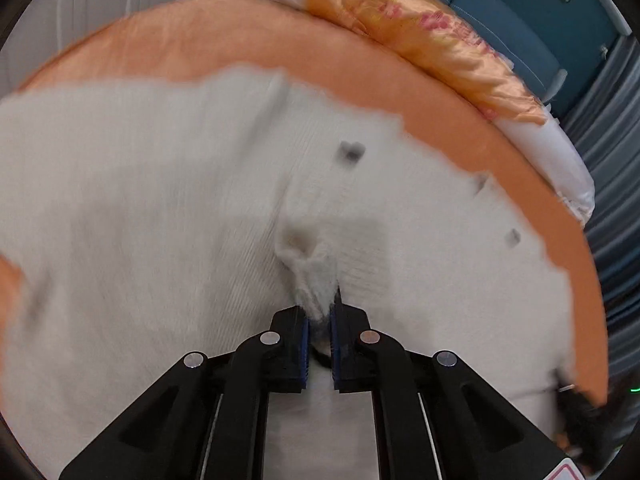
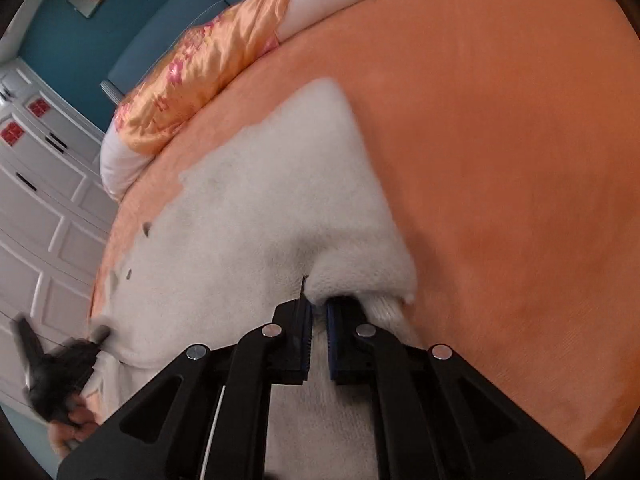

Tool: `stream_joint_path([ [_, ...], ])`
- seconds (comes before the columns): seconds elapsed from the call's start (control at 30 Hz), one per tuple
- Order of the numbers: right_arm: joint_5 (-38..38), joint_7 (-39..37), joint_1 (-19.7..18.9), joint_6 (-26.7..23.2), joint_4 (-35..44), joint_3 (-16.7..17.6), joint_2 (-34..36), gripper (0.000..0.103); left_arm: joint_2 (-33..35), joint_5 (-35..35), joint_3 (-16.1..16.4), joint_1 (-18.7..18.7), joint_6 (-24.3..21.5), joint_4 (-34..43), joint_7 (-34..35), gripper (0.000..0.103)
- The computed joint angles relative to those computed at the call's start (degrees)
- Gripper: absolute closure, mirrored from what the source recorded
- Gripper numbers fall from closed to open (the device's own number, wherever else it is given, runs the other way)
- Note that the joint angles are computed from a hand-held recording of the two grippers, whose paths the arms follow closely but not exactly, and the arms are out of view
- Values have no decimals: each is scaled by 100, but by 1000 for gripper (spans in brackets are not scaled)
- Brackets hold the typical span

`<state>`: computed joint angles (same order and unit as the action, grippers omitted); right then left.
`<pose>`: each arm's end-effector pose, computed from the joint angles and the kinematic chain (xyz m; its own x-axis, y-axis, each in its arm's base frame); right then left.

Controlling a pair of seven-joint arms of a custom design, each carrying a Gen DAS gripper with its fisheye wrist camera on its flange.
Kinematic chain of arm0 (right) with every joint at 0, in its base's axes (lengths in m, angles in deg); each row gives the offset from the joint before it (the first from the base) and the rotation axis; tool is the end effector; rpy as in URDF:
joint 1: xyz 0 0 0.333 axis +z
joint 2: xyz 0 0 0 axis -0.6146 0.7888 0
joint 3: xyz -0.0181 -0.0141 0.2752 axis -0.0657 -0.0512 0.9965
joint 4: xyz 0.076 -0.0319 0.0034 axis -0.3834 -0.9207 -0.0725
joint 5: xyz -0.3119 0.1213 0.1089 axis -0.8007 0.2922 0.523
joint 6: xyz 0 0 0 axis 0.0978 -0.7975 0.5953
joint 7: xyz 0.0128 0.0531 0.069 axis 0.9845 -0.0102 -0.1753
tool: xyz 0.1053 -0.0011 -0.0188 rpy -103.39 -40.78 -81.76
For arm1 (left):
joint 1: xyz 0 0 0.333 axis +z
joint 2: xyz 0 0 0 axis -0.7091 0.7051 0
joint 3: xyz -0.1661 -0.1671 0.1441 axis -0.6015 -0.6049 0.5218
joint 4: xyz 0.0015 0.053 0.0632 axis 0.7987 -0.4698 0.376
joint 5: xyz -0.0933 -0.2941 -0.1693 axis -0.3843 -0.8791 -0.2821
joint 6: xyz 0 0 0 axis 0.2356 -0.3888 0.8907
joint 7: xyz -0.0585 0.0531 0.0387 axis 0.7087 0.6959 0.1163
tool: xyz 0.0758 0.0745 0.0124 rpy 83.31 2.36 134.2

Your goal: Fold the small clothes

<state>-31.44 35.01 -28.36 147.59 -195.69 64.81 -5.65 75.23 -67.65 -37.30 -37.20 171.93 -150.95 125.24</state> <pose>0.4757 0.0926 0.4541 -0.3295 -0.7716 -0.5441 -0.6318 0.6085 -0.4802 0.6331 -0.0160 0.4593 0.0251 -0.9398 0.3407 -0.8346 -0.2073 -0.5104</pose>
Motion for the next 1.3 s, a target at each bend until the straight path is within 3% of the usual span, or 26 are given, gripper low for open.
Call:
stream_joint_path([
  [0.03, -125, 63, -80, -54, -5, 57, -72, 97, -108, -69, -46, 6, 350, -239, 191, 93],
  [0.17, -1163, 777, -678, -548, -75, 506, -474, 96, -86, -393, -151, 95, 636, -384, 448, 89],
  [0.23, -1939, 1580, -1263, -445, -259, 1028, -743, 96, -101, -818, -289, 213, 796, -493, 754, 89],
  [0.27, -2447, 2113, -1715, -380, -294, 1447, -885, 96, -96, -970, -319, 252, 806, -497, 865, 89],
  [0.33, -2982, 2438, -2021, -435, -132, 1744, -939, 96, -180, -1316, -387, 309, 834, -587, 1078, 89],
  [0.4, -3136, 2222, -1761, -386, 354, 1592, -489, 96, -204, -1518, -365, 298, 848, -617, 1228, 88],
  [0.47, -2898, 1442, -1132, -515, 1041, 1200, 151, 96, -213, -1551, -313, 231, 894, -641, 1261, 88],
  [0.57, -2661, 346, -552, -1139, 2148, 1057, 1098, 94, -241, -1529, -264, 147, 1018, -718, 1284, 88],
  [0.67, -2926, 115, -164, -1696, 3152, 983, 2032, 95, -244, -1557, -267, 125, 1095, -754, 1346, 88],
  [0.7, -3092, 245, -22, -1806, 3350, 857, 2238, 99, -234, -1610, -282, 141, 1110, -756, 1404, 88],
  [0.8, -3388, 948, 193, -1520, 3070, 285, 2100, 101, -210, -1980, -371, 241, 1097, -747, 1683, 88],
  [0.93, -3781, 2532, 210, -1238, 1902, -632, 1229, 103, -207, -2207, -372, 232, 1148, -766, 1880, 88],
  [1.03, -2775, 1939, -100, -653, 1060, -610, 643, 103, -215, -2225, -342, 197, 1158, -772, 1890, 88],
  [1.07, -2838, 1953, -184, -586, 924, -537, 488, 95, -215, -2229, -334, 191, 1150, -770, 1889, 88],
  [1.1, -3109, 2092, -312, -583, 809, -397, 312, 74, -217, -2215, -323, 179, 1150, -773, 1877, 88],
  [1.13, -3273, 2179, -423, -588, 689, -261, 162, 43, -219, -2205, -314, 170, 1144, -773, 1864, 88],
  [1.17, -3402, 2281, -537, -642, 614, -111, 64, 35, -219, -2207, -308, 173, 1120, -765, 1858, 88],
  [1.23, -3511, 2343, -683, -862, 518, 134, -15, 35, -210, -2205, -295, 171, 1072, -743, 1841, 88],
  [1.3, -3048, 1885, -493, -1269, 640, 73, 151, 56, -220, -2126, -244, 167, 887, -669, 1677, 88],
])
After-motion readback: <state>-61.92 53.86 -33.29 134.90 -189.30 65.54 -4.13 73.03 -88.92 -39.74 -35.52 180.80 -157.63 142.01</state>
